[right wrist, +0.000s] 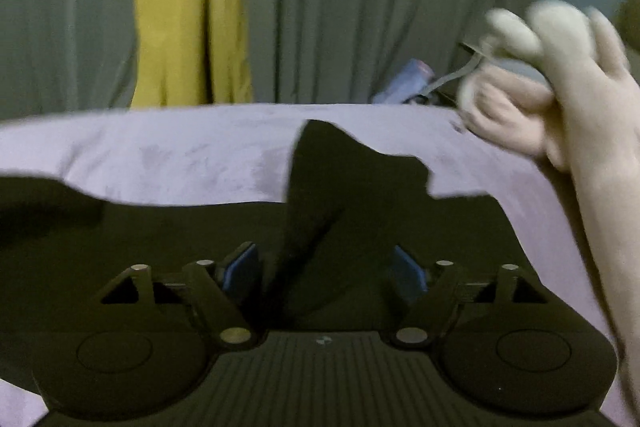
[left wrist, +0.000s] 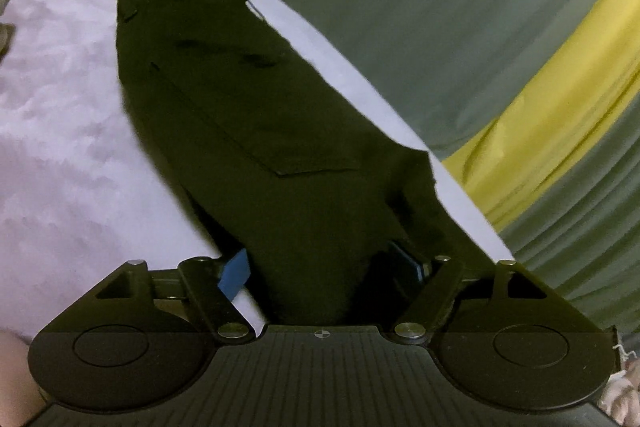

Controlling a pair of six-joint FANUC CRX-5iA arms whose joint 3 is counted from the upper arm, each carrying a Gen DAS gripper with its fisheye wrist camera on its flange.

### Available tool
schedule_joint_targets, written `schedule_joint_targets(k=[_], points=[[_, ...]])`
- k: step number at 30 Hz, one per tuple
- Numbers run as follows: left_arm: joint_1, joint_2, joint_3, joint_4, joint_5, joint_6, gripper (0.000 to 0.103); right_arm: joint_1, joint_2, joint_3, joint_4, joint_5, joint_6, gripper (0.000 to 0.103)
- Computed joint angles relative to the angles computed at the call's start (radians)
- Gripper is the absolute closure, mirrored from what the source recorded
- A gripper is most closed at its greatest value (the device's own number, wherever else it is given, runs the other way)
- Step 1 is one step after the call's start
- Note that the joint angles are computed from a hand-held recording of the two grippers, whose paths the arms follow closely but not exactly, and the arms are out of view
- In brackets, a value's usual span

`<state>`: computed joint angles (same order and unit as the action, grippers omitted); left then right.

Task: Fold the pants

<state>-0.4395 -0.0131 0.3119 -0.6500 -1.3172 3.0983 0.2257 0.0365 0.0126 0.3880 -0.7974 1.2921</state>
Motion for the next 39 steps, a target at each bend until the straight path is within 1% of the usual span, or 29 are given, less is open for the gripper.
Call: schedule_joint_targets(k=[2, 3, 5, 6, 7, 8, 9, 11, 12, 13, 15, 16, 17, 18, 19, 21, 22, 23, 24, 25, 26, 27, 28, 30, 32, 34, 37, 38, 39], points=[[-0.006, 0.011, -0.004, -0.002, -0.011, 0.000, 0.020, 0.024, 0.054, 0.020, 0.080, -0.005, -0.023, 0.028], [-0.014, 0.019, 0.010, -0.005, -0.027, -0.001, 0.020, 0.034, 0.096, 0.049, 0.126, -0.036, -0.045, 0.027], [-0.002, 0.028, 0.003, 0.002, -0.014, 0.007, 0.019, 0.048, 0.185, 0.116, 0.213, -0.125, -0.100, 0.028], [0.014, 0.024, -0.020, 0.010, 0.007, 0.015, 0.019, 0.049, 0.226, 0.149, 0.248, -0.169, -0.128, 0.028], [0.015, 0.012, -0.028, 0.015, 0.001, 0.023, 0.019, 0.041, 0.253, 0.175, 0.253, -0.189, -0.142, 0.029], [0.020, 0.010, -0.034, 0.021, 0.006, 0.028, 0.019, 0.028, 0.273, 0.205, 0.230, -0.206, -0.146, 0.035], [0.023, 0.006, -0.042, 0.027, 0.011, 0.036, 0.019, 0.009, 0.288, 0.242, 0.178, -0.224, -0.140, 0.066], [0.028, -0.001, -0.057, 0.028, 0.026, 0.057, 0.019, -0.050, 0.301, 0.342, -0.035, -0.262, -0.089, 0.091], [0.028, -0.007, -0.068, 0.024, 0.037, 0.068, 0.019, -0.085, 0.290, 0.367, -0.132, -0.258, -0.079, 0.098], [0.026, -0.011, -0.073, 0.016, 0.044, 0.080, 0.019, -0.114, 0.277, 0.384, -0.207, -0.251, -0.073, 0.100], [0.017, -0.014, -0.073, -0.007, 0.040, 0.099, 0.019, -0.162, 0.214, 0.360, -0.296, -0.167, -0.100, 0.100], [0.016, -0.013, -0.072, -0.011, 0.037, 0.106, 0.019, -0.182, 0.172, 0.331, -0.324, -0.099, -0.115, 0.100], [0.018, -0.014, -0.072, -0.007, 0.036, 0.110, 0.019, -0.215, 0.121, 0.298, -0.388, -0.016, -0.117, 0.100], [0.022, -0.016, -0.075, 0.002, 0.035, 0.115, 0.020, -0.264, 0.070, 0.268, -0.505, 0.065, -0.093, 0.100], [0.026, -0.020, -0.080, 0.009, 0.037, 0.129, 0.020, -0.314, 0.034, 0.253, -0.623, 0.105, -0.055, 0.100], [0.019, -0.026, -0.080, -0.003, 0.029, 0.160, 0.020, -0.399, 0.000, 0.243, -0.760, 0.089, 0.007, 0.099], [0.012, -0.026, -0.075, -0.013, 0.018, 0.164, 0.019, -0.422, -0.012, 0.217, -0.780, 0.094, 0.035, 0.099], [0.011, -0.026, -0.073, -0.014, 0.014, 0.163, 0.019, -0.426, -0.017, 0.185, -0.748, 0.101, 0.034, 0.095], [0.017, -0.026, -0.073, -0.001, 0.017, 0.156, 0.019, -0.418, -0.005, 0.160, -0.664, 0.083, -0.006, 0.088], [0.022, -0.026, -0.071, 0.014, 0.011, 0.142, 0.019, -0.403, 0.016, 0.142, -0.557, 0.052, -0.085, 0.084], [0.028, -0.024, -0.067, 0.031, 0.005, 0.123, 0.019, -0.406, 0.047, 0.152, -0.501, -0.012, -0.139, 0.080], [0.032, -0.021, -0.063, 0.040, 0.003, 0.109, 0.019, -0.420, 0.080, 0.181, -0.499, -0.091, -0.175, 0.080], [0.033, -0.025, -0.062, 0.051, 0.003, 0.094, 0.019, -0.444, 0.088, 0.192, -0.544, -0.122, -0.186, 0.080], [0.025, -0.031, -0.057, 0.052, 0.002, 0.079, 0.019, -0.493, 0.055, 0.156, -0.656, -0.072, -0.188, 0.078], [0.007, -0.030, -0.039, 0.040, -0.015, 0.069, 0.018, -0.505, 0.045, 0.149, -0.685, -0.064, -0.185, 0.078], [-0.020, -0.011, 0.002, 0.020, -0.059, 0.036, 0.018, -0.504, 0.048, 0.156, -0.689, -0.074, -0.170, 0.078], [-0.072, 0.024, 0.063, -0.034, -0.111, -0.012, 0.018, -0.517, 0.047, 0.155, -0.721, -0.061, -0.117, 0.080], [-0.090, 0.028, 0.071, -0.058, -0.110, -0.024, 0.016, -0.505, 0.051, 0.158, -0.705, -0.058, -0.109, 0.090], [-0.104, 0.037, 0.081, -0.080, -0.106, -0.044, 0.015, -0.486, 0.044, 0.145, -0.662, -0.042, -0.103, 0.096]])
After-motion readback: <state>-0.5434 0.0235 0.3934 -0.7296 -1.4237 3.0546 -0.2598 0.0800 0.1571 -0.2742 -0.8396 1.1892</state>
